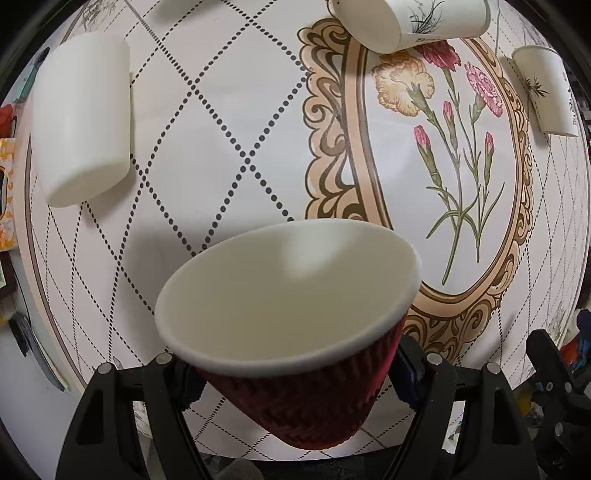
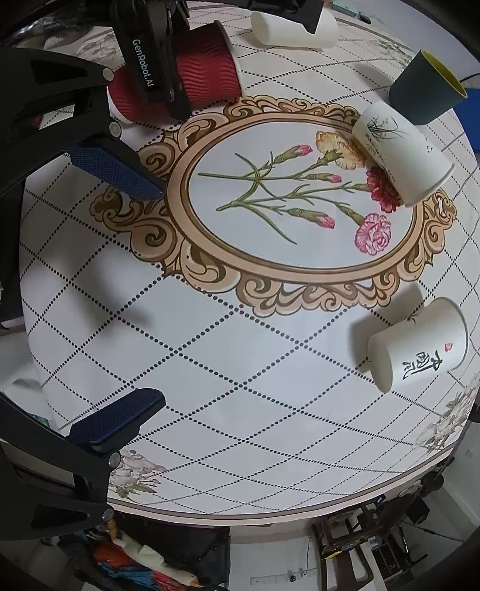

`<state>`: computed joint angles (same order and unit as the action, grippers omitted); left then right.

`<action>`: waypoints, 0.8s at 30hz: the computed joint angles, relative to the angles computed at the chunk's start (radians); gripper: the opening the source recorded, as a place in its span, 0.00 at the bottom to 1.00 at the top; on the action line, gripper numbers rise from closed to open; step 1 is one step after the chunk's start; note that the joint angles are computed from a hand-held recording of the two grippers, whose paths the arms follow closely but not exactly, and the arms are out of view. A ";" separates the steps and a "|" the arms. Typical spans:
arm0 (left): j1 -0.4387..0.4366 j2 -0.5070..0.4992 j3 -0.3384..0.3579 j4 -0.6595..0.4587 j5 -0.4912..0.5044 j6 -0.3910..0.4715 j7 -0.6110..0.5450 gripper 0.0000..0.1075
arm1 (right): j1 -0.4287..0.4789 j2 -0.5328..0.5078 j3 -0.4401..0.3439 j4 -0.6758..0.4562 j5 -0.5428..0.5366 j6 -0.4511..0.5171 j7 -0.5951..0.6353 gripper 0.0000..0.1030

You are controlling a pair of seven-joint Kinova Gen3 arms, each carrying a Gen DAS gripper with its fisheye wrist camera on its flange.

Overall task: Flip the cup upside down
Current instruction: 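Lift the red cup with the left tool and carry it toward the right tool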

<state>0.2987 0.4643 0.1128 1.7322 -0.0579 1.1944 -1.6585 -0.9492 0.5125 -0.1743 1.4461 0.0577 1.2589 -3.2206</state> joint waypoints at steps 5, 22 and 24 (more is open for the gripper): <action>-0.018 0.001 0.000 -0.009 0.013 0.008 -0.019 0.77 | -0.003 0.002 -0.001 0.000 0.000 0.000 -0.002 1.00; -0.036 -0.030 -0.006 -0.053 0.035 0.054 -0.028 0.81 | -0.009 -0.002 0.003 -0.015 0.009 0.010 -0.015 1.00; -0.047 -0.048 -0.006 -0.060 0.040 0.063 -0.034 0.81 | -0.011 -0.008 0.003 -0.013 0.011 0.008 -0.019 1.00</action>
